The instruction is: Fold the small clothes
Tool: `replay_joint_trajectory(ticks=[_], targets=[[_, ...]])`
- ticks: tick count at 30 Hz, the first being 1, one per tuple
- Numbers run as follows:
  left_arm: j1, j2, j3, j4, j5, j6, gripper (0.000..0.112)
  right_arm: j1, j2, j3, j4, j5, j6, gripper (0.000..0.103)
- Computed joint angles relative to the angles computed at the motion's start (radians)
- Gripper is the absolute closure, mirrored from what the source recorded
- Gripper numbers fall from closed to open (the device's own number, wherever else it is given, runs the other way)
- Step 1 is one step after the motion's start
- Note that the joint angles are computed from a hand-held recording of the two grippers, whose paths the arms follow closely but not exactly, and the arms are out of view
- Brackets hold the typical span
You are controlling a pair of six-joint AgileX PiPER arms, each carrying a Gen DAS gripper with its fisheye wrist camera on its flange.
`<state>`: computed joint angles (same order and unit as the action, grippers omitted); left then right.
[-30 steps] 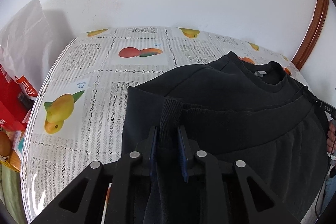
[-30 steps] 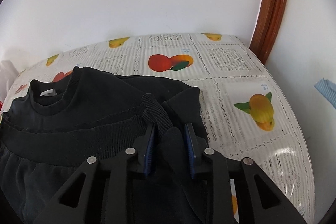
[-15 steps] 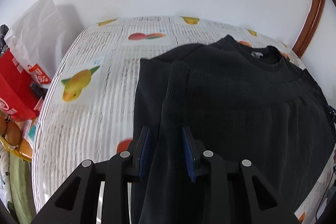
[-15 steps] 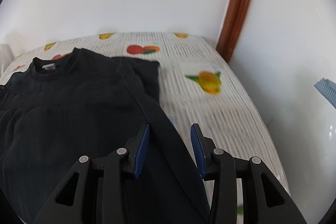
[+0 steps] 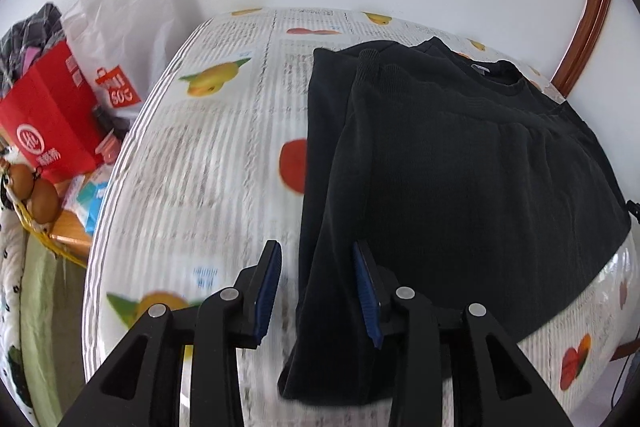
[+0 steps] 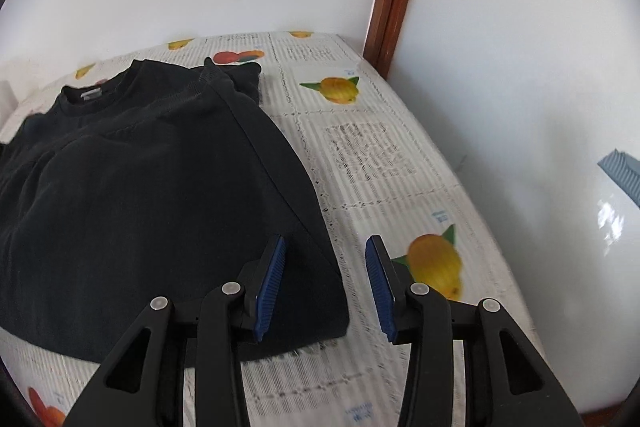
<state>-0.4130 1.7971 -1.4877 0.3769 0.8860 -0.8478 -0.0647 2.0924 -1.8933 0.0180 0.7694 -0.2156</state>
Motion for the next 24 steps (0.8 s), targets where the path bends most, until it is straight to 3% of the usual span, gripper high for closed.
replay_joint_trajectory(ticks=[3,8,12,16,20,24], targets=[[-0.003,-0.075,0.107,-0.018,-0.047,-0.018,0.071,0.009,-0.080,0.058,0.011,-0.026,0.016,0.058],[-0.036,-0.173,0.239,0.018,-0.082,-0.097,0.068,0.060,-0.197,0.168,0.173,-0.045,-0.025,0.048],[-0.048,-0.264,0.356,0.027,-0.110,-0.147,0.068,0.174,-0.255,0.282,0.260,-0.079,-0.028,0.048],[-0.064,-0.324,0.435,0.067,-0.075,-0.212,0.068,0.343,-0.268,0.353,0.276,-0.091,0.008,0.048],[-0.079,-0.391,0.520,0.088,-0.065,-0.232,0.067,0.541,-0.265,0.386,0.162,-0.133,0.094,0.048],[-0.104,-0.460,0.571,0.150,-0.023,-0.277,0.057,0.703,-0.254,0.385,0.080,-0.172,0.161,0.048]])
